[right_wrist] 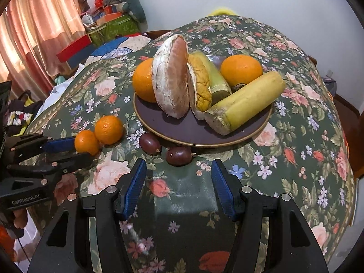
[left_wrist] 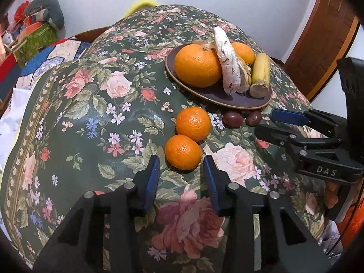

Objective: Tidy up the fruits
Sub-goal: 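Move the left gripper to a small orange while the right moves to a brown nut, then grasp the small orange with the left gripper while the right grasps the brown nut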

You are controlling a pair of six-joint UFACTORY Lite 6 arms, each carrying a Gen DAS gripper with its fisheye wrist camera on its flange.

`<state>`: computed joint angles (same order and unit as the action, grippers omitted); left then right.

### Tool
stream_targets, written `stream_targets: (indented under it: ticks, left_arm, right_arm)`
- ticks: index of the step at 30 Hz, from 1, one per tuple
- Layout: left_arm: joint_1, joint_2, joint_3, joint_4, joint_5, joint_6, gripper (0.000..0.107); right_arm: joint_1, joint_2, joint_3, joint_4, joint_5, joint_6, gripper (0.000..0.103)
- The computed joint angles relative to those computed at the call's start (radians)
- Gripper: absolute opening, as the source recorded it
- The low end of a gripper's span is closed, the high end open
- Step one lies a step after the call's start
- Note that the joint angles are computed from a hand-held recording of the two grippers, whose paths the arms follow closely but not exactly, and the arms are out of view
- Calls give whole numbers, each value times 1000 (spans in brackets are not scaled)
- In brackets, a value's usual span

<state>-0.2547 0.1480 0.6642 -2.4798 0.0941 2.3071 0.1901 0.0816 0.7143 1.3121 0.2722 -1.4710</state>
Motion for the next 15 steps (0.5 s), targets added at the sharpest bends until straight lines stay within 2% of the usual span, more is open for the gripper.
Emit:
stream_targets:
  ticks: [4,7,8,13,14,15]
  left_arm:
    - [7,15,10,18,12,-21,39]
    - [6,26,21,-43,11,39,34]
    - [4,28,23,-50,12,45,33]
    - [-14,30,19,-324,13,315,32]
    - [-15,28,15,-349,15,338,32]
    - [-15,23,8,-349,18,337,32]
  right_arm:
    - [13,42,22,53,-14,-51,55]
    - [19,53,30,74,-27,-78,49]
    - [17,56,32,76,-28,-80,46]
    - [-5,67,35,122,-15,-119,29]
    - [-13,70,40,107,-3,-105,24]
    - [-19,72,44,92,3,-92,23]
